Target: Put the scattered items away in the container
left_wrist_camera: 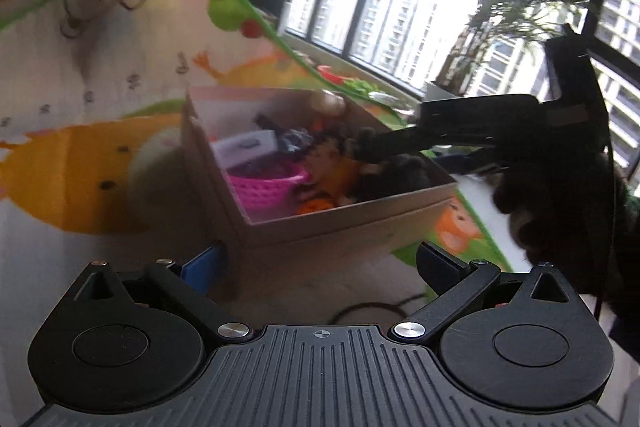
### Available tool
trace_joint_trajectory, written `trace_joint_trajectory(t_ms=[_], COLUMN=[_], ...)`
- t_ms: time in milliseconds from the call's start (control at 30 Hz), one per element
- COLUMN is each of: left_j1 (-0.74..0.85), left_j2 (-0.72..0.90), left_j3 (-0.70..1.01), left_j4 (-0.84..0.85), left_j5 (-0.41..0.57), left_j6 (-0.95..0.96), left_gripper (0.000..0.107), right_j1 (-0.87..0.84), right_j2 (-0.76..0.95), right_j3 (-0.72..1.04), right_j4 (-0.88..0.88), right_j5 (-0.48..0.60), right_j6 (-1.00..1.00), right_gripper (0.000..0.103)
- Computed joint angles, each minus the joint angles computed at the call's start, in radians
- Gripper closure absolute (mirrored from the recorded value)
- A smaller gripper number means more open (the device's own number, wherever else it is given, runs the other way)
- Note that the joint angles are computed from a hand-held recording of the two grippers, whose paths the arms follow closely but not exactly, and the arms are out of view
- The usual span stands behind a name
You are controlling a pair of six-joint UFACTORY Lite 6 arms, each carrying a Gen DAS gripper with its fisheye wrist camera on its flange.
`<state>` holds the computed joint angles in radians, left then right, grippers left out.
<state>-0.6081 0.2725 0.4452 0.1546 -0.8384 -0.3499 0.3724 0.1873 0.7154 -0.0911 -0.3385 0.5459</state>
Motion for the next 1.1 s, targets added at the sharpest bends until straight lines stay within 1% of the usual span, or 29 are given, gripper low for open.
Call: trace_joint_trajectory(t_ms=[67,100,167,200,300,400,500,633,700,733,800,867,933,1000,1100], left_j1=[0.020,0.032,0.055,0.062,0.098,0.172,0.251,0.285,0.270,0.249,0.179,0.088,-0.037,-0.124,-0.165], left_j2=[0.018,0.023,0.020,0.015,-0.022,-0.069,-0.116,-0.150,-0.159,-0.164,-0.169,-0.164,-0.166,-0.140,-0.077], left_j3=[0.016,0.016,-0.002,-0.012,-0.064,-0.131,-0.184,-0.222,-0.230,-0.238,-0.268,-0.295,-0.318,-0.307,-0.282], left_j4=[0.022,0.033,0.043,0.030,-0.014,-0.010,0.010,0.007,-0.017,-0.056,-0.192,-0.349,-0.539,-0.660,-0.709], left_j5=[-0.008,-0.015,-0.040,-0.047,-0.060,-0.081,-0.082,-0.079,-0.055,-0.039,-0.040,-0.056,-0.057,-0.047,-0.063], left_j6=[-0.013,-0.018,-0.018,-0.006,0.031,0.042,0.064,0.096,0.104,0.113,0.156,0.206,0.258,0.292,0.283], left_gripper=[0.004,0.004,0.004,0.004,0.004,0.004,0.004,0.004,0.004,0.004,0.004,0.004,0.004,0.004,0.004], right_j1=[0.053,0.071,0.104,0.117,0.158,0.225,0.296,0.363,0.377,0.382,0.405,0.452,0.503,0.561,0.643], right_j2=[0.002,0.009,0.017,0.028,0.079,0.161,0.243,0.305,0.282,0.255,0.166,0.066,0.009,0.000,0.051], right_j3=[0.016,0.026,0.042,0.058,0.126,0.226,0.321,0.394,0.358,0.324,0.210,0.065,-0.041,-0.119,-0.154], right_j4=[0.190,0.250,0.353,0.368,0.310,0.337,0.457,0.695,0.713,0.705,0.714,0.767,0.824,0.882,0.985], right_j5=[0.021,0.026,0.031,0.034,0.049,0.061,0.057,0.034,0.005,-0.007,-0.067,-0.168,-0.242,-0.304,-0.355], right_j6=[-0.179,-0.229,-0.302,-0.312,-0.253,-0.290,-0.420,-0.667,-0.690,-0.677,-0.642,-0.624,-0.615,-0.599,-0.603], right_gripper=[0.012,0.010,0.009,0.009,0.009,0.008,0.007,0.005,0.004,0.004,0.000,0.000,0.000,0.000,0.000])
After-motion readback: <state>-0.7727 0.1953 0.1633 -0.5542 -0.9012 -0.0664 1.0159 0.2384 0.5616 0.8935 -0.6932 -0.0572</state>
